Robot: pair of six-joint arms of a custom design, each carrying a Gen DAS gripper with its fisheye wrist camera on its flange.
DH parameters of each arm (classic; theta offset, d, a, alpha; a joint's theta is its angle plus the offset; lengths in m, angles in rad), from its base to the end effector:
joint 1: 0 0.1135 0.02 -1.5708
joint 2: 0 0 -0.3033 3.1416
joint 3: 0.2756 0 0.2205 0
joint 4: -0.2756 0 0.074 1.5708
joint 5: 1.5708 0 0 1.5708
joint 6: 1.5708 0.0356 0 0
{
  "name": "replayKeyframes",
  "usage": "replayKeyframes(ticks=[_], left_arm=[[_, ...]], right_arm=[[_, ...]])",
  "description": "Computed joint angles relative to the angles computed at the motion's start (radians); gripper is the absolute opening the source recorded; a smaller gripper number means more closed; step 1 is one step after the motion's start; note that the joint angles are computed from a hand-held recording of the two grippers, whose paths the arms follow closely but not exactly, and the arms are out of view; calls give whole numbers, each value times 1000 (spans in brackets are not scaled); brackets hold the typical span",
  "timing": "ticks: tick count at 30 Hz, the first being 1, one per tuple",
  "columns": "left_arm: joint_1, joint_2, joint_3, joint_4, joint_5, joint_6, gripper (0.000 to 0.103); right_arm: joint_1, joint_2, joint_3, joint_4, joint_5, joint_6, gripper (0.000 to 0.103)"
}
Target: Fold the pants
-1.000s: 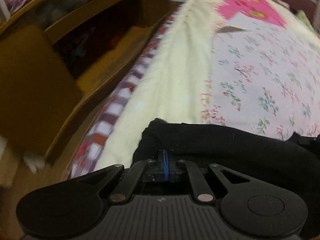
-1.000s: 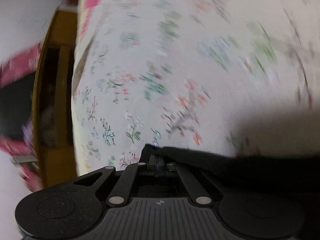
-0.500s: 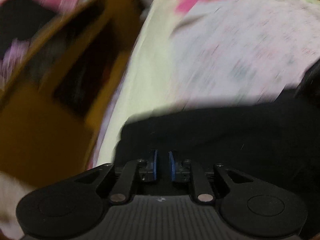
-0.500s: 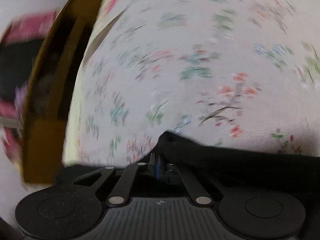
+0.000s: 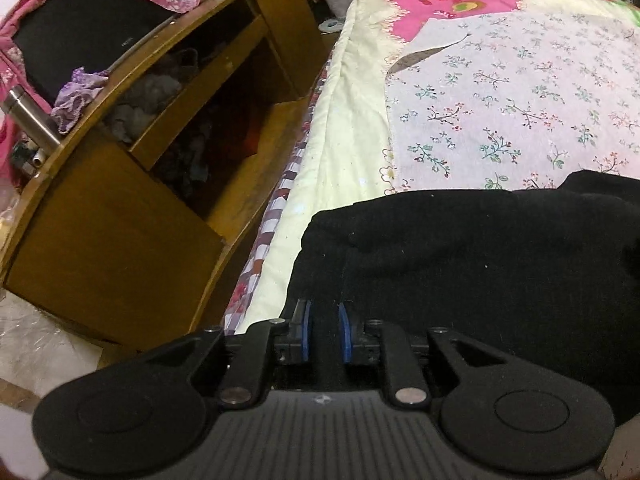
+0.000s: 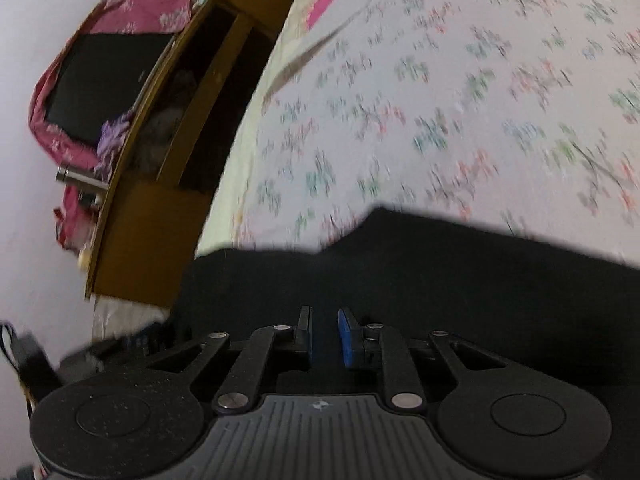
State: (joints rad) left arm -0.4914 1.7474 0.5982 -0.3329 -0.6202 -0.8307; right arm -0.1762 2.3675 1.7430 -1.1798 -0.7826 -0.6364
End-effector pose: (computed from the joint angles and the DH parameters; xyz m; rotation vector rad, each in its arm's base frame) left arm 0.2072 -0.0874 0.1405 -0.4810 2.5865 0.5937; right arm 0.4190 -0.0491 0.1536 -0.5057 2.7519 1.1887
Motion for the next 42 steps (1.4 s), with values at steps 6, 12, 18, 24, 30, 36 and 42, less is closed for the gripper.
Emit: replayKeyframes(ticks=[6, 12, 18, 24, 30, 36, 42], left_arm=[[-85, 43, -1, 97, 41, 39, 34], [-60, 176, -53, 192, 147, 50, 35], [-104, 144, 117, 66, 131, 135, 34], [-179, 259, 396, 75, 237, 294, 36], [-267, 493, 768, 57, 377, 447, 39], [-342, 725, 1210, -91, 447, 589, 39], [-391, 944, 1640, -300, 514, 631, 40]], right_arm=[[-109, 2, -21, -92, 107, -110, 7], [-192, 19, -22, -29, 196, -79, 5], [-278, 48, 63, -78, 206, -43, 6], [-421, 27, 127, -110, 170, 7, 8], [-621, 84, 255, -82, 209, 120, 13], [-764, 186, 489, -22, 203, 314, 15], [-821, 277, 627, -13, 181, 420, 17]])
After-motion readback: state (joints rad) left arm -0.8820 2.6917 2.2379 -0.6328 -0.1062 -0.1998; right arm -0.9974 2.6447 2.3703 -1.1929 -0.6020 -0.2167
